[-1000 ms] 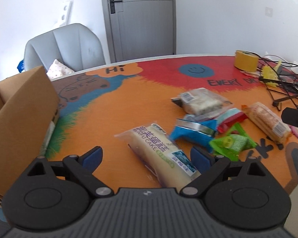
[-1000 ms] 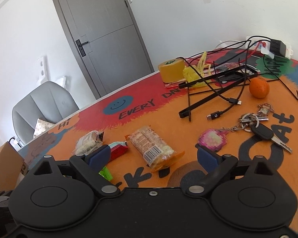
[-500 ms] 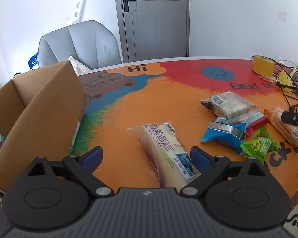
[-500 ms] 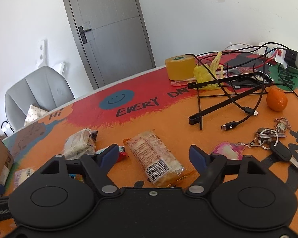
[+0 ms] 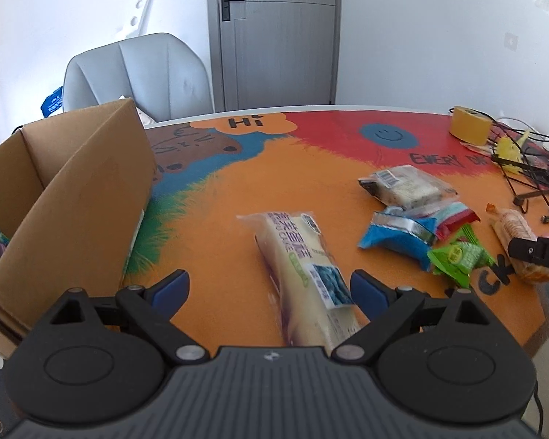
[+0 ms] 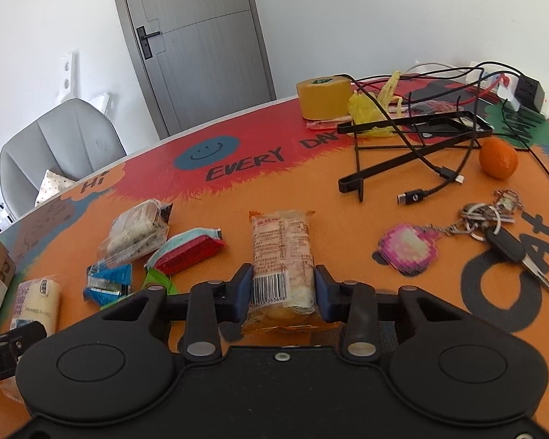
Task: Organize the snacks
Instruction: 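Grasp the orange bread bag with the right gripper while the left grasps the white cake bar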
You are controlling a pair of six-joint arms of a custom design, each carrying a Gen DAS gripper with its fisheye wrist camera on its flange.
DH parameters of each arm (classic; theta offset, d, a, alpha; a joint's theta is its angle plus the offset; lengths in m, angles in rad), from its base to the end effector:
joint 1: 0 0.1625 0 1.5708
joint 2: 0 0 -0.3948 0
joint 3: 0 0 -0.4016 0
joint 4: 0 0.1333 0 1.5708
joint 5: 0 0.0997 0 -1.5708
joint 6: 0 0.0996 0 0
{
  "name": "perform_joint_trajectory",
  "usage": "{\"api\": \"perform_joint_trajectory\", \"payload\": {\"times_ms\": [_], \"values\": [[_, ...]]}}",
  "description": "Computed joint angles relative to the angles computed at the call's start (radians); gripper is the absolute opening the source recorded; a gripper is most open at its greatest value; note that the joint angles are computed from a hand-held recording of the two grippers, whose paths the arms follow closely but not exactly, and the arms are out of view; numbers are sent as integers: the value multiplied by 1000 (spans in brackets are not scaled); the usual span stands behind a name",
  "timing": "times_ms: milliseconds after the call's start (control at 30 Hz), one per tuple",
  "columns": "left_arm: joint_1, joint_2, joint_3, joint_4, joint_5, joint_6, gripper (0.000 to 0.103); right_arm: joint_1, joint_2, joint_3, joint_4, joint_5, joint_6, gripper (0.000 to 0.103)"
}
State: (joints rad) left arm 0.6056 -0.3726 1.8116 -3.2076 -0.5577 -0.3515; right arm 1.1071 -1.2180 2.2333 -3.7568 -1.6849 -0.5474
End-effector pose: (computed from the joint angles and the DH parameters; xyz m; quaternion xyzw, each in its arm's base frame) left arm -0.3106 -0.4800 -0.1240 0.2172 0.8440 -0.3637 0.3291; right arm -0.1048 -0.4822 0.2451 0.0033 -0.8328 0.4596 0.3087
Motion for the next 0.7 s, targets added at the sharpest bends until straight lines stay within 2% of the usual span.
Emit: {"api": "perform_joint_trajectory", "payload": {"times_ms": [133,267,400,567,667,700], "values": [[-6,-9,25,-18,-4,10,94,-4,-31,53,-5,3,3,37],[-12,-9,40,-40,22,16,92,-9,-61,97,-1,18,1,38],[-15,-2,41,-69,32,35,92,-1,-43,92,-26,4,-5,41],[-12,8,33,-86,9,62,91,20,-10,75,-54,-31,-28,43],[-7,11,28,-75,-7,63,86,31,12,68,-83,-51,-45,44],[-4,10,26,-66,-11,57,81,34,20,66,-94,-58,-52,44]]}}
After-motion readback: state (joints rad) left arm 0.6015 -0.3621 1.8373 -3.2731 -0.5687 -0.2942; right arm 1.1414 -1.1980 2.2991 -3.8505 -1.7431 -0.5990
